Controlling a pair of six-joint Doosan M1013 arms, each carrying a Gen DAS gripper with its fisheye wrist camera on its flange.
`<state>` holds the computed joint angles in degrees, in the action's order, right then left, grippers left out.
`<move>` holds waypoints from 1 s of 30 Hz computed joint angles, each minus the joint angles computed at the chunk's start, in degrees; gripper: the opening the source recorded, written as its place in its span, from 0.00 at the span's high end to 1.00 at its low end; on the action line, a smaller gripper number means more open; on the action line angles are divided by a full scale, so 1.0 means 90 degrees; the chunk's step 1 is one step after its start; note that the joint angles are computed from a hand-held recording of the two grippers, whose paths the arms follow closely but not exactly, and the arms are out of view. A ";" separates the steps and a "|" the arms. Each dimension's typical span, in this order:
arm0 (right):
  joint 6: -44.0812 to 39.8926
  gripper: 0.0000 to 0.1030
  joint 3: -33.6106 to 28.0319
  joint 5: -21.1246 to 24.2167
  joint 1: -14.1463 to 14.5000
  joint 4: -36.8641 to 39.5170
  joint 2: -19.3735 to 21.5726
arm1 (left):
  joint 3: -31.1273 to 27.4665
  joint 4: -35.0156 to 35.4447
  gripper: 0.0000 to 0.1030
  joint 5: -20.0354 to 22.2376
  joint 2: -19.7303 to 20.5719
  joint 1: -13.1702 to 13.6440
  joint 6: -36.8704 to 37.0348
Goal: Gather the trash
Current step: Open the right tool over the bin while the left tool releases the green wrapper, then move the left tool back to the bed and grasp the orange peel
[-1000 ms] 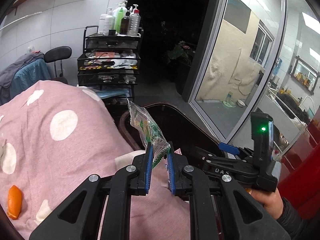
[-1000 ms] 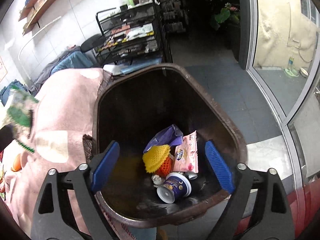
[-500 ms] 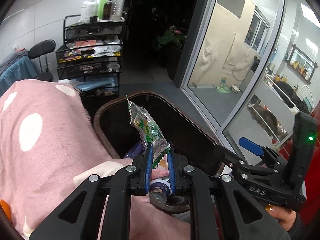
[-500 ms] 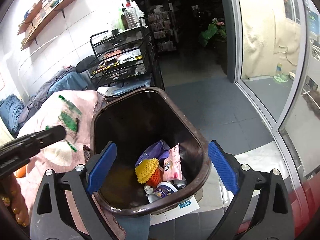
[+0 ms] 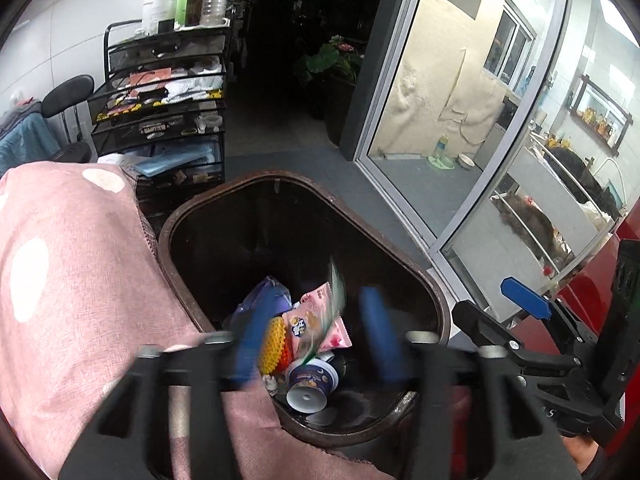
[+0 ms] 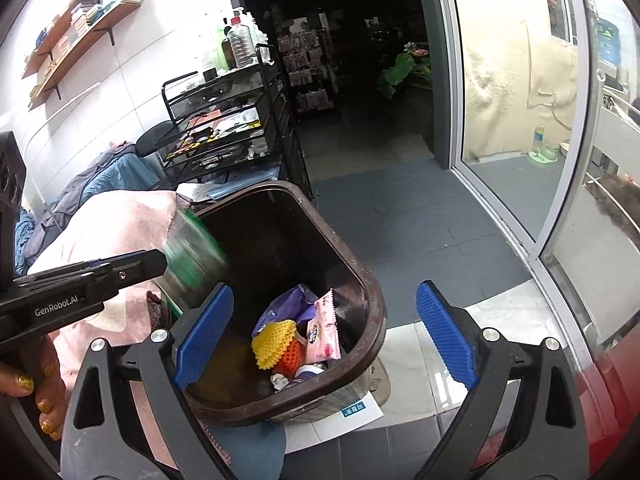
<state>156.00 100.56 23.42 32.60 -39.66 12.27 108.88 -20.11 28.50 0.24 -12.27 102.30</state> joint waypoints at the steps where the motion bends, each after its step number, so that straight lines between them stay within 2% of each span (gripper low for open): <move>1: 0.0020 0.11 -0.0002 0.0026 0.0003 -0.0037 0.0000 | 0.0029 -0.0092 0.29 -0.0079 -0.0027 0.0004 0.0089; 2: 0.0082 0.11 0.0012 0.0039 0.0007 -0.0103 -0.0007 | 0.0051 -0.0158 0.23 -0.0143 -0.0049 0.0001 0.0176; 6: 0.0278 0.11 0.0040 0.0114 0.0022 -0.0294 -0.0022 | 0.0105 -0.0021 0.12 -0.0318 -0.0100 -0.0043 0.0172; 12: 0.0602 0.11 0.0059 0.0200 0.0049 -0.0641 -0.0039 | 0.0213 -0.0178 0.06 -0.0602 -0.0201 -0.0013 0.0318; 17: 0.0591 0.10 0.0066 0.0183 0.0052 -0.0652 -0.0050 | 0.0336 0.0290 0.05 -0.0850 -0.0372 -0.0065 0.0062; 20: 0.0614 0.09 0.0061 0.0202 0.0094 -0.0764 -0.0054 | 0.0448 0.0850 0.05 -0.1007 -0.0529 -0.0111 -0.0333; 26: 0.0393 0.08 0.0013 0.0069 0.0164 -0.0712 -0.0052 | 0.0706 0.3265 0.05 -0.1181 -0.0882 -0.0228 -0.2431; 30: 0.0018 0.07 -0.0093 -0.0005 0.0239 -0.0418 -0.0018 | 0.0856 0.3951 0.05 -0.1132 -0.1076 -0.0129 -0.3178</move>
